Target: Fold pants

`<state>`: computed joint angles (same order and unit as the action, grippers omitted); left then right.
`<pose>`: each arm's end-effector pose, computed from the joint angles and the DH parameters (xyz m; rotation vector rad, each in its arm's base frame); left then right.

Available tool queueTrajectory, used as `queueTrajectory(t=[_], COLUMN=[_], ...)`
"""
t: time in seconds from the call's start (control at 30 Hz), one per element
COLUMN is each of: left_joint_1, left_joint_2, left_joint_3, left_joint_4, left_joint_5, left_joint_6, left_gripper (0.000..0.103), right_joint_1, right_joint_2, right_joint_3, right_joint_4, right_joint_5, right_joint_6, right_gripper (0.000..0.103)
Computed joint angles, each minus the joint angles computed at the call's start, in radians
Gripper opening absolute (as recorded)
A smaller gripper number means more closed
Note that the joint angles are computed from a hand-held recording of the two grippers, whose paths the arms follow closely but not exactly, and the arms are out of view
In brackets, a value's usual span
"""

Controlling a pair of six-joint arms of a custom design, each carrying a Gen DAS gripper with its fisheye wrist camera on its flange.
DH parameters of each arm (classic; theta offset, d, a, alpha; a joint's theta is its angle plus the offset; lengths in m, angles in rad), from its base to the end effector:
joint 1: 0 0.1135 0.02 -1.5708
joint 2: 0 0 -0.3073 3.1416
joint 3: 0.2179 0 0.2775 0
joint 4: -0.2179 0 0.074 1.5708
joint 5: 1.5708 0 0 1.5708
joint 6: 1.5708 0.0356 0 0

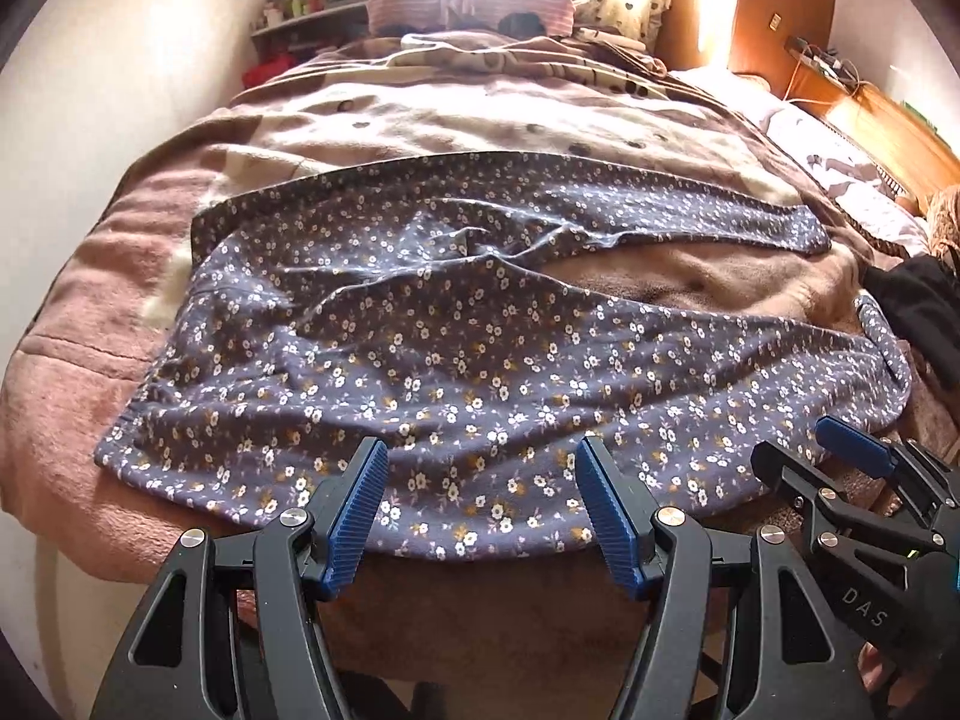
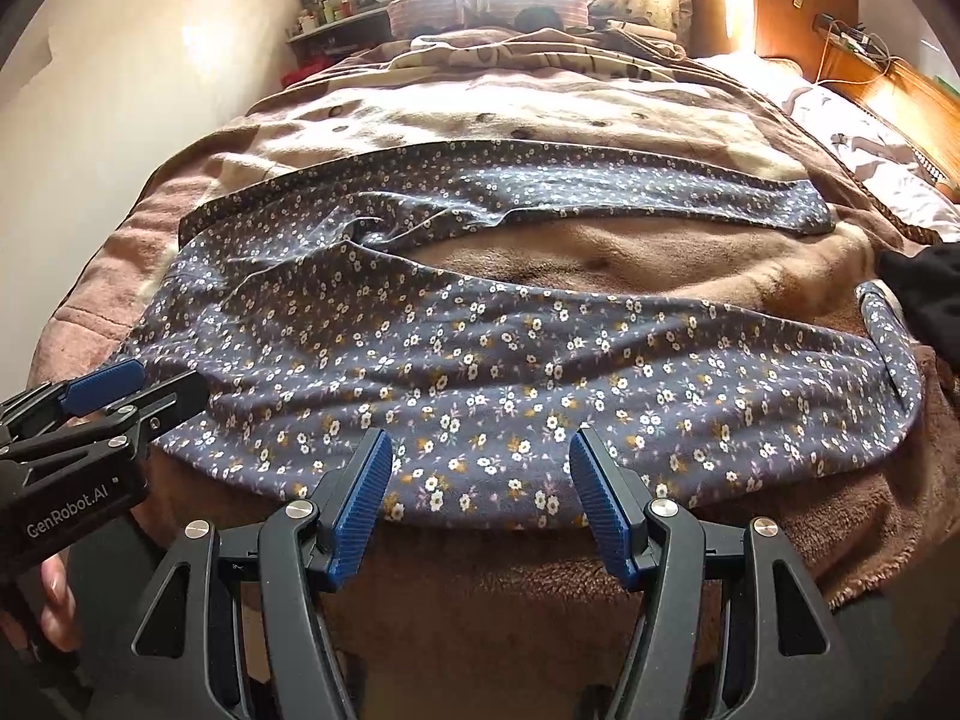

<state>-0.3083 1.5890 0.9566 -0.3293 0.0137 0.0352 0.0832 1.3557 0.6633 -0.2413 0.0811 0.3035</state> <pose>0.3260 -0.1043 0.2191 0.4390 2.4988 -0.1258 0.2657 0.0193 0.1989 0.3082 2.4820 0.0589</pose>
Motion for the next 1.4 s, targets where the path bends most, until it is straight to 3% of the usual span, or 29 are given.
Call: queueTrajectory(t=[1.4], left_joint_1=[-0.006], left_joint_2=[0.026], left_joint_3=[-0.014], left_joint_4=[0.023], left_joint_5=[-0.011], left_joint_6=[-0.004], left_gripper=[0.063], right_joint_1=[-0.016], right_joint_2=[0.009], right_joint_3=[-0.009], right_joint_4=[0.002], right_joint_5=[-0.013], right_joint_6=[0.011], right_gripper=[0.062])
